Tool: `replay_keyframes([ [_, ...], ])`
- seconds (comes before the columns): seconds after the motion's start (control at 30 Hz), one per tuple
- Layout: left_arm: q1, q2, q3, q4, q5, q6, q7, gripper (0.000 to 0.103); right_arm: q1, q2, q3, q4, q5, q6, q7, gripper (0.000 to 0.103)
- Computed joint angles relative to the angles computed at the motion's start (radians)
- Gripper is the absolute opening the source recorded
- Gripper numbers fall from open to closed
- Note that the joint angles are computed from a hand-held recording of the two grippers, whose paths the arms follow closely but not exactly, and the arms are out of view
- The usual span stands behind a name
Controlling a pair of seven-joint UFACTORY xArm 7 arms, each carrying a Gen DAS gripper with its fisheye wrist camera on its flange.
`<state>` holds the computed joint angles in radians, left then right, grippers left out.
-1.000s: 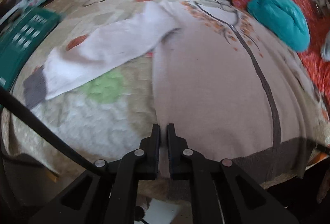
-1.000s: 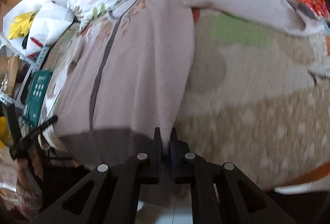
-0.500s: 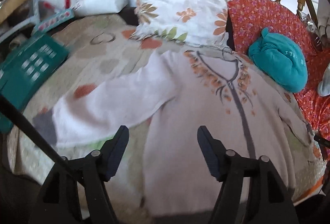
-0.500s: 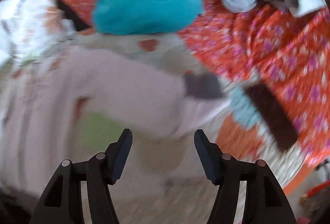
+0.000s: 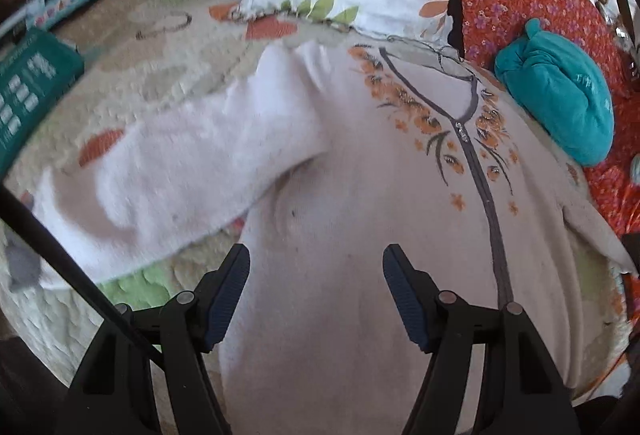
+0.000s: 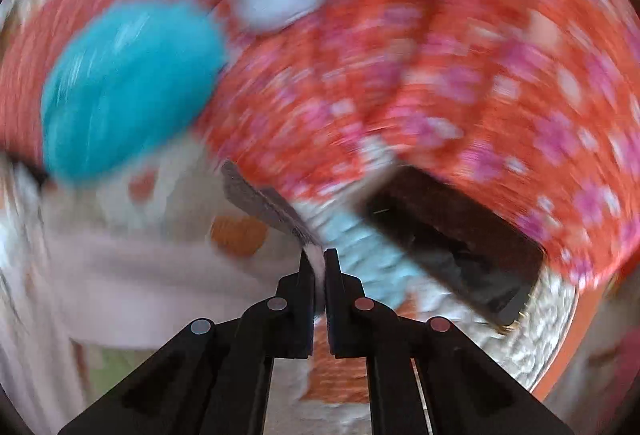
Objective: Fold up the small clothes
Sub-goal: 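Fold the held sleeve across the garment body and release with the right gripper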
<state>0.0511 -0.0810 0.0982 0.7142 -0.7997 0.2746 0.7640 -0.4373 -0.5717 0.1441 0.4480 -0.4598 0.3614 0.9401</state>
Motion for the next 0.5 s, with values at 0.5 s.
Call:
replay_keyframes([
  [0.5, 0.124, 0.031, 0.061, 0.208, -0.263, 0.035, 0.071, 0.068, 0.469, 0.156, -0.181, 0.087, 0.468, -0.304, -0.196, 0.004],
])
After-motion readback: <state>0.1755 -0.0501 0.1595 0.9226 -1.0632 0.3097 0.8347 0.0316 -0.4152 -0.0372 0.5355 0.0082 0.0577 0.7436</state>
